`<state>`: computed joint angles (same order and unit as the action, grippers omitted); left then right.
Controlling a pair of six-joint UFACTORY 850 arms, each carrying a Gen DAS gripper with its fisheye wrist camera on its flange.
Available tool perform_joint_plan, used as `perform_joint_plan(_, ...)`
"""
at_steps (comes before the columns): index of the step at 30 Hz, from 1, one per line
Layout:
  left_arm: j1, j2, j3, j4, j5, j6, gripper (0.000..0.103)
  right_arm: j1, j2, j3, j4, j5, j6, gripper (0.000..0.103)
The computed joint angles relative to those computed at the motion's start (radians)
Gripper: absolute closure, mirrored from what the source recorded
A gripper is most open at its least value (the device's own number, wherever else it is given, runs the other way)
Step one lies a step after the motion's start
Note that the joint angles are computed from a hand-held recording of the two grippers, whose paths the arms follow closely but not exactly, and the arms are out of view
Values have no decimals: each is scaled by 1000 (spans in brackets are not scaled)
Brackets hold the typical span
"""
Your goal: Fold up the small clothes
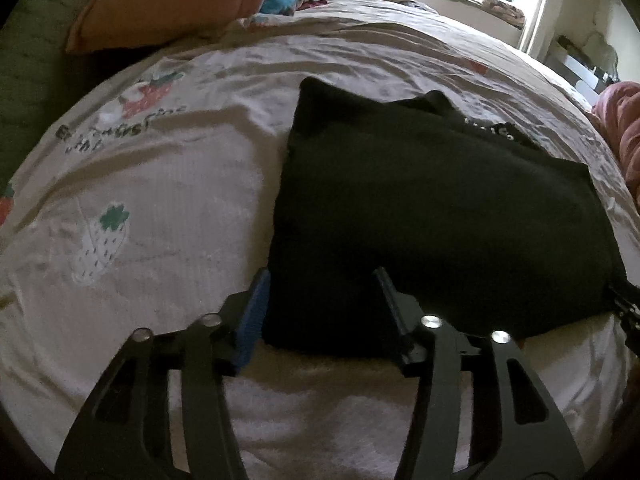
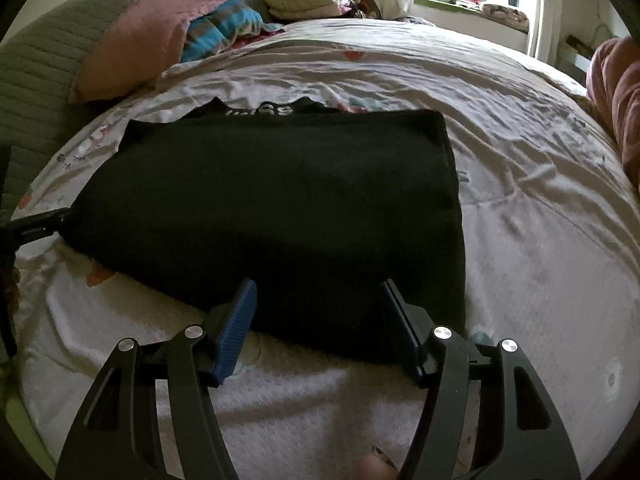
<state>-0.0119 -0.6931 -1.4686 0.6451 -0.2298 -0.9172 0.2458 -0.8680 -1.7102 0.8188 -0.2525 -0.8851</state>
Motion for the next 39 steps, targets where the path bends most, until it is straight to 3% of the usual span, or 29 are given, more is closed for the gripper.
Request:
perform_joint_plan(4,7,13,27,-47,26,28,49,4,16,21,36,14,-46,37)
perform_joint_plan(13,10,39,61,6,43,-37,41,15,67,88,242,32,-281,30)
perform_joint_plan(16,14,56,78,22,60,-61,39,24,81,101,292,32,-344,16)
perform_joint_plan(18,16,67,90,101,62,-145,30,32,93,117,361,42,-425,16)
perform_joint_plan(29,34,107,133,348,60,-407,10,79,110,127,411,54,-525,10)
perform_joint_plan(39,55,128,155,520,41,-586,10,130,94,94,345,41,-504,9)
